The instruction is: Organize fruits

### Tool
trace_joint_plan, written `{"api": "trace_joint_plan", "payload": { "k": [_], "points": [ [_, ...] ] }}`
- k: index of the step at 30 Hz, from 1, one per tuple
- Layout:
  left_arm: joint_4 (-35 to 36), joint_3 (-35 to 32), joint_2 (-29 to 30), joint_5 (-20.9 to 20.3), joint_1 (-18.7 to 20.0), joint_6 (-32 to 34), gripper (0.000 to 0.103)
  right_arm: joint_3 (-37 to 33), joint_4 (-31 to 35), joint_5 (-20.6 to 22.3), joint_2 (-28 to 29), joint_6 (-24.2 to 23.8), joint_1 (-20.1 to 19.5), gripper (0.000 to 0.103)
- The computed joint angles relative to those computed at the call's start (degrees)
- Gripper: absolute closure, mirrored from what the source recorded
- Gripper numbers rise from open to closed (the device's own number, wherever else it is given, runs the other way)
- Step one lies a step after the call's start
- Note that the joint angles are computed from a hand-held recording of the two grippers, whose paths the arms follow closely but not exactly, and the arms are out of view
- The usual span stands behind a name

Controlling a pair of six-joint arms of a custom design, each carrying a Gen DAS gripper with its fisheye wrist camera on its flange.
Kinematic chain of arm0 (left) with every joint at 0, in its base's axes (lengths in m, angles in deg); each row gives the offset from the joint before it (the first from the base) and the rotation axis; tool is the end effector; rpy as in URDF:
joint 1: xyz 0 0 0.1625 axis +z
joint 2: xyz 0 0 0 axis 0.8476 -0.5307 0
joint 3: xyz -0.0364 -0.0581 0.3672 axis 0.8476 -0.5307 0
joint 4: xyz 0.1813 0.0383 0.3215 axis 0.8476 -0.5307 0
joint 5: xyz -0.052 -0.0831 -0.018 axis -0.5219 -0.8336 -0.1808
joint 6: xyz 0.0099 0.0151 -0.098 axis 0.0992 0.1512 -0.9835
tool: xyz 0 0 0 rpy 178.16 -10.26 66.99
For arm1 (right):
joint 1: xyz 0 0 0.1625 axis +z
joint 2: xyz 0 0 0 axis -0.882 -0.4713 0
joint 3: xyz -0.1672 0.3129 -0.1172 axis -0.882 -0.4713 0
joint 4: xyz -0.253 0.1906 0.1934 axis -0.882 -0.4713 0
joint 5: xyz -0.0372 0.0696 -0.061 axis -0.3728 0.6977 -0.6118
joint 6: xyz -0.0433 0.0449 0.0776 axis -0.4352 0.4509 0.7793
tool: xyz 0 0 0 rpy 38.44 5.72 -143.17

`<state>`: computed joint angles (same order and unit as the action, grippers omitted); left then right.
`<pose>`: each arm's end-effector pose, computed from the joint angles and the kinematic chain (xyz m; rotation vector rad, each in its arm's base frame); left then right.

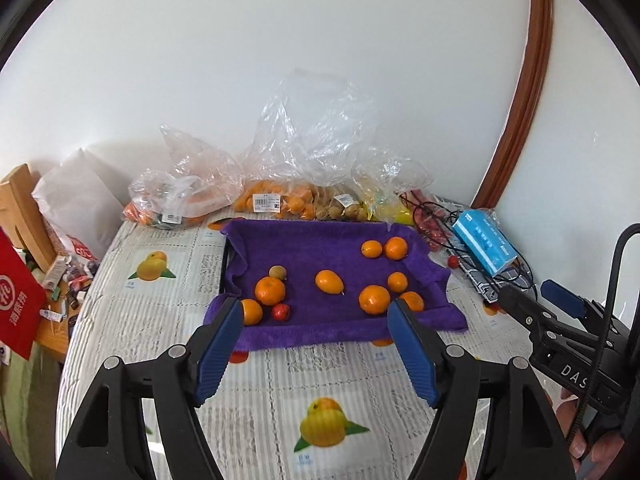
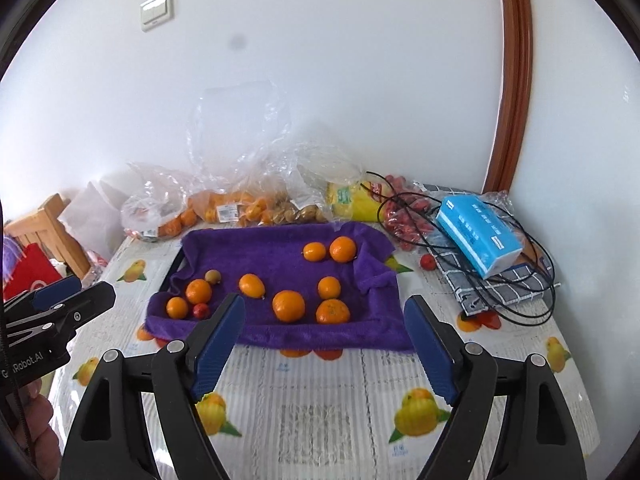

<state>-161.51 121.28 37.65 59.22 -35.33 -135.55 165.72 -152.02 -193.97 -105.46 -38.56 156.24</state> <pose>-0.4751 -0.4354 0.0938 0.3499 2.2839 -1.0750 0.1279 -0.4527 0.4094 0.5501 -2.2664 1.0096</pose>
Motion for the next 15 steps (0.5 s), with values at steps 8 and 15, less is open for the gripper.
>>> {"api": "trace_joint_plan", "payload": {
  "k": [8, 15],
  "points": [
    [4.7, 4.5, -2.4, 1.8, -5.6, -8.3, 0.018, 8.0, -3.6, 0.7, -9.7, -2.9, 0.4, 0.003],
    [8.4, 6.7, -1.7, 2.4, -9.1, -15.0, 0.017, 12.7, -3.3, 0.8, -15.8, -5.0, -0.3, 0.000]
  ]
}}
